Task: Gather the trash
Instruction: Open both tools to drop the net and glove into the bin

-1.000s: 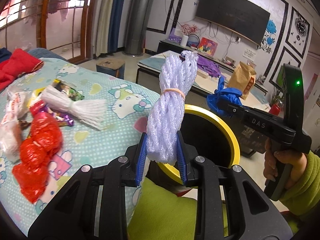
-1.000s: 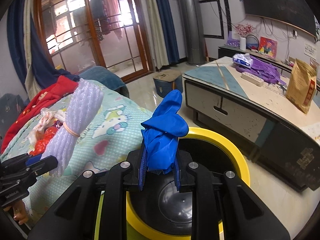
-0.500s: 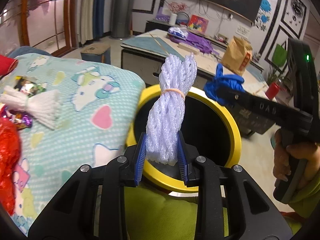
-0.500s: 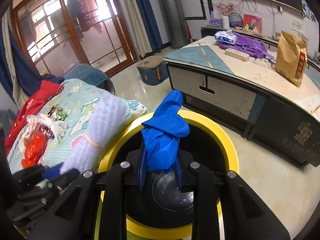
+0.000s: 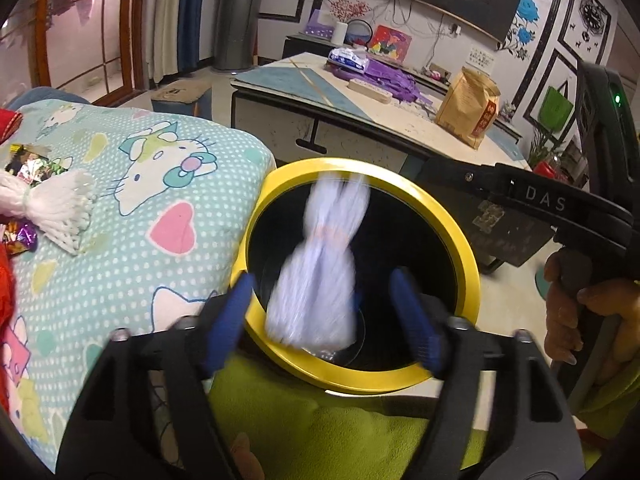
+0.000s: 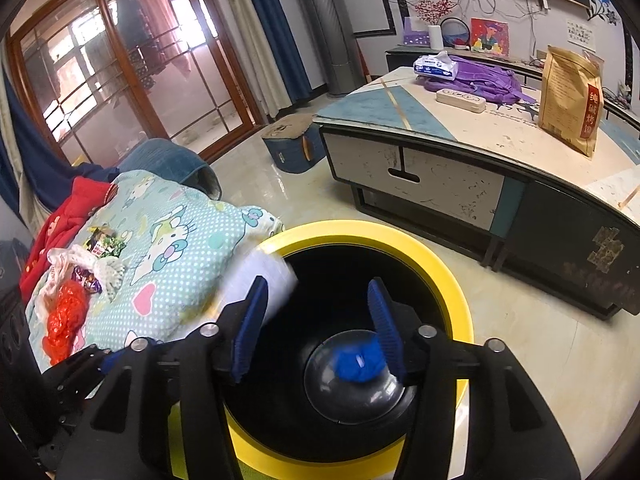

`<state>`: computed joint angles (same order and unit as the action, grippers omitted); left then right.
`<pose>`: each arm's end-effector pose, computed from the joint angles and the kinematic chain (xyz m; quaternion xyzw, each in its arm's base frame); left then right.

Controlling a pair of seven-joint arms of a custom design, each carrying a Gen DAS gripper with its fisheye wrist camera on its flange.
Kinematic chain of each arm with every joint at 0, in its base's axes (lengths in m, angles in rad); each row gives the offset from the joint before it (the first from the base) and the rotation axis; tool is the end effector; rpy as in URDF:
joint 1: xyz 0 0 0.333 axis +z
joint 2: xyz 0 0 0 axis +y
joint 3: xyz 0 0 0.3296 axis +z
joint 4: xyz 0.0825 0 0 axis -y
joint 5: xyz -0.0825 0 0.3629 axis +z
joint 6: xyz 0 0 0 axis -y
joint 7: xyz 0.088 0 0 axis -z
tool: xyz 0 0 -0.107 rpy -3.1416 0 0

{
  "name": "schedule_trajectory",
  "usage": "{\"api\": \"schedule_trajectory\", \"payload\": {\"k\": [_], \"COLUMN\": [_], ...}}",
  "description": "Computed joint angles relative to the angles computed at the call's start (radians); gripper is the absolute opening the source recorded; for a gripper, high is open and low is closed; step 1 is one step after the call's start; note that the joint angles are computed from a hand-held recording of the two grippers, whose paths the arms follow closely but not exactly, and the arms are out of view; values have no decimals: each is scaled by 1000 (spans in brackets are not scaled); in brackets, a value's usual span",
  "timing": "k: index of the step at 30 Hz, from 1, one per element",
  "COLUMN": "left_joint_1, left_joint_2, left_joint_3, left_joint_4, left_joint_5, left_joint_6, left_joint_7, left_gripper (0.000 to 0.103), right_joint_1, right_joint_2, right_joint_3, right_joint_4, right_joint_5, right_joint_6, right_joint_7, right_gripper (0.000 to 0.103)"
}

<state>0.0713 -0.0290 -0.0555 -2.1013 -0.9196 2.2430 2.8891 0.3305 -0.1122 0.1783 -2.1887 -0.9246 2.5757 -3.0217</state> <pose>0.5415 -0.0147 0.4822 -0.3629 0.8523 -0.3753 0.0325 0.4532 0.2715 0.5072 -0.4690 0.7886 -0.2497 0.3095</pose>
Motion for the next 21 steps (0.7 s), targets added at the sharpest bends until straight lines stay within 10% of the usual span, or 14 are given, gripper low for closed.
{"api": "schedule_trajectory", "payload": {"k": [5, 21], "left_joint_1": [10, 33], "left_joint_2": [-4, -48], "left_joint_3": [8, 46], "left_joint_4": [9, 12], "left_joint_5": [-23, -197], "left_joint_6": [-13, 131], "left_joint_7": [-16, 16], "left_gripper": [91, 92], "right_joint_1": [0, 44], "right_joint_2": [-6, 20], "right_joint_3": [6, 23], "right_joint_4": [2, 76], "right_joint_5": [-28, -172], "right_joint_6": [-16, -29], "right_joint_7": [18, 53], "right_gripper": [56, 65]}}
